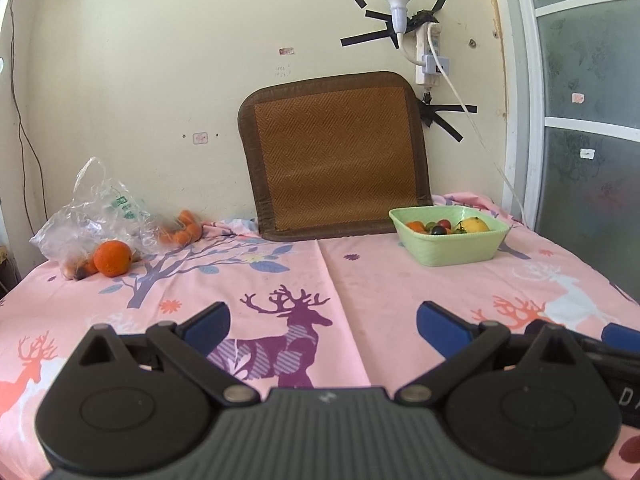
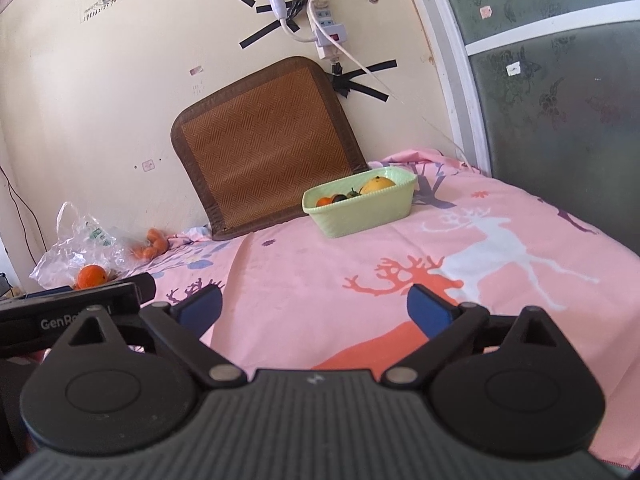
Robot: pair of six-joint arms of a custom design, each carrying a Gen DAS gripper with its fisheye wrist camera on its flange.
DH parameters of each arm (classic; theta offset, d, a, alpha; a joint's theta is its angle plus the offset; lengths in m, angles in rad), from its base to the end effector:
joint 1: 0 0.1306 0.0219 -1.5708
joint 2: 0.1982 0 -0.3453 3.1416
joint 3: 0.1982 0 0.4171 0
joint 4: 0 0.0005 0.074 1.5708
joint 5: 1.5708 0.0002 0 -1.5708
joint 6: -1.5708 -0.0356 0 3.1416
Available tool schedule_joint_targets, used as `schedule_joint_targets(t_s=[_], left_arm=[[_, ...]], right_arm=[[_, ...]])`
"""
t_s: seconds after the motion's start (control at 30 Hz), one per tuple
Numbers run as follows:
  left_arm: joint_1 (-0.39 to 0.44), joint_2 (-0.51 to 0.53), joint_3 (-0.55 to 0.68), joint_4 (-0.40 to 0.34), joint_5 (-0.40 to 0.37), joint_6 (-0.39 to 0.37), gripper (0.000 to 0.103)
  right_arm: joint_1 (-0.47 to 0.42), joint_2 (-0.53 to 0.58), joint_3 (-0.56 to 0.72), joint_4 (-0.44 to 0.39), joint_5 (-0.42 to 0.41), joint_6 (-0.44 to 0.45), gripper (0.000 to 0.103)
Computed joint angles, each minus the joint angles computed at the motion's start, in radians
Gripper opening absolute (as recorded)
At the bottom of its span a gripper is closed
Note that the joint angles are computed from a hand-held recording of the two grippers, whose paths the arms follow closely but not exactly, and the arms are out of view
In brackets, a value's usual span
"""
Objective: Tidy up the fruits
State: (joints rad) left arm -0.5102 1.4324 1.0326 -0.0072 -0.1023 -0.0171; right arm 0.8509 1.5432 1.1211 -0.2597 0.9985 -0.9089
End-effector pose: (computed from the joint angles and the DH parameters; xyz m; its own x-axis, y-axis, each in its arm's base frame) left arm 0.4615 -0.2547 0.2694 -0.3385 0.2089 -0.9175 0.4098 0.9104 0.0561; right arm 0.3745 0.3809 0.2411 -0.2371 0.3776 -0.8951 0.3420 0.8948 0.2869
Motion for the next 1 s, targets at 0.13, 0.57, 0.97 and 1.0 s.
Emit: schedule_joint_targets(t_s=[0.13,0.57,0.97,1.0], left_arm=[[0.002,0.0,0.009,-0.026,0.013,0.003,0.103],[-0.003,0.011,0.005,-0.007,-0.035,-0.019,0.103],[-0.001,0.025,0.014,-0.021,-0.059,-0.018,0.103],[-0.002,0.024,0.012,-0.017,-0.064,-0.019,0.103]], right_arm=[[0.002,0.003,0.001,0.004,0.012,0.002,0.101],[0.001,0.002,0.001,-0.003,0.012,-0.003,0.101],[-0.001,0.001,-0.001,-0.011,0.008,-0.018,0.102],[-0.001,0.001,-0.002,-0.01,0.007,-0.018,0.102]])
